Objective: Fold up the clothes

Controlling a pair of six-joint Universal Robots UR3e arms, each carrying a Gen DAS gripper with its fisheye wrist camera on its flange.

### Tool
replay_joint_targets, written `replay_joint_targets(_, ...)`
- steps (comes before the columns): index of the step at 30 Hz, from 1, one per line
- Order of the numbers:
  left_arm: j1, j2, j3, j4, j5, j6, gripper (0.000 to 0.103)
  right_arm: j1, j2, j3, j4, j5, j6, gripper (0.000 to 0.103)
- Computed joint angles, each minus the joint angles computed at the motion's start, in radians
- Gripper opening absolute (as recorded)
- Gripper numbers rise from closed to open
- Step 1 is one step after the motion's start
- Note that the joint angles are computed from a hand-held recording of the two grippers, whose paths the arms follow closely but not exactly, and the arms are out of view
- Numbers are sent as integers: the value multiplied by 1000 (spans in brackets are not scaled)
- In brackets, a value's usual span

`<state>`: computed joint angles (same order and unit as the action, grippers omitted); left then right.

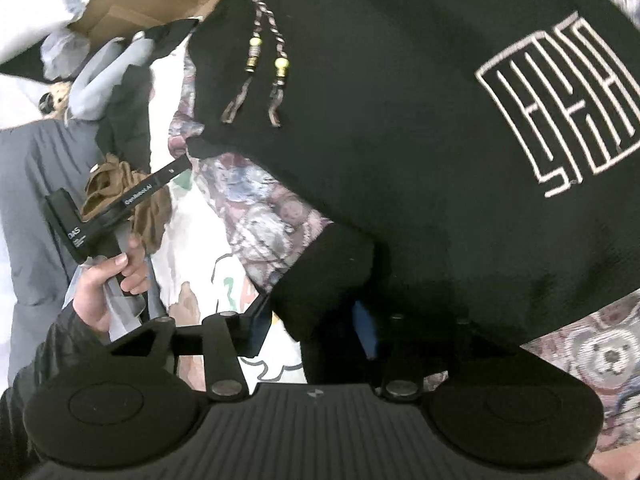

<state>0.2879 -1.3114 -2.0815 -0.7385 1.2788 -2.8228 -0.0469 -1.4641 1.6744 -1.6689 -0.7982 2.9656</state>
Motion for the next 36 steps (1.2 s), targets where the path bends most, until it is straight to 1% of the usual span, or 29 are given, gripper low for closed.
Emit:
replay_joint_targets(2, -13, -23, 8, 14, 2, -9, 45, -3, 8, 16, -18, 22, 34, 50)
replay_joint_targets(4, -27, -36, 10, 24, 6, -6, 38, -11, 13, 28, -24, 55, 62, 44)
replay_joint_targets(7, -45, -55, 10, 41, 15, -3, 32, -12, 23, 35, -43, 73, 89, 28)
replay_joint_targets(8, -49, -61, 7, 53, 17, -2, 30, -11, 27, 36, -50, 73, 97, 18)
replay_joint_targets(9, -48, -62, 4, 60, 14, 0, 25, -11, 29, 38, -59, 72, 107, 10)
replay_joint_targets(10, -48, -63, 0, 67, 11, 2, 19, -12, 28, 42, -71, 70, 119, 7)
replay_joint_targets(12, -42, -40, -18, 76, 13, 21, 11, -15, 27, 45, -86, 71, 117, 3)
replay_joint_targets(13, -34, -19, -24, 61, 10, 25, 8, -16, 25, 45, -92, 72, 108, 3)
replay_joint_targets(14, -25, 3, -30, 44, 7, 31, 7, -16, 21, 42, -93, 70, 96, 3)
replay_joint_targets(18, 18, 130, -26, -109, 4, 82, 6, -15, 18, 13, -43, 65, 42, 2)
replay_joint_targets(20, 62, 201, -12, -223, -20, 125, 6, -9, 16, -5, -10, 60, 15, 2)
replay_joint_targets(25, 187, 349, 68, -539, -46, 209, 5, 1, 3, -39, 90, 54, -62, 2)
replay_joint_targets(28, 305, 420, 161, -768, -65, 317, 5, 11, -3, -61, 166, 53, -117, 2)
replay_joint_targets(31, 412, 422, 276, -965, -85, 425, 5, 31, -6, -76, 218, 46, -159, 2)
replay_joint_targets(33, 444, 391, 349, -1041, -82, 479, 3, 44, -2, -93, 251, 41, -179, 2)
replay_joint_targets(36, 466, 342, 440, -1115, -64, 525, 2, 59, 7, -125, 304, 44, -209, 2)
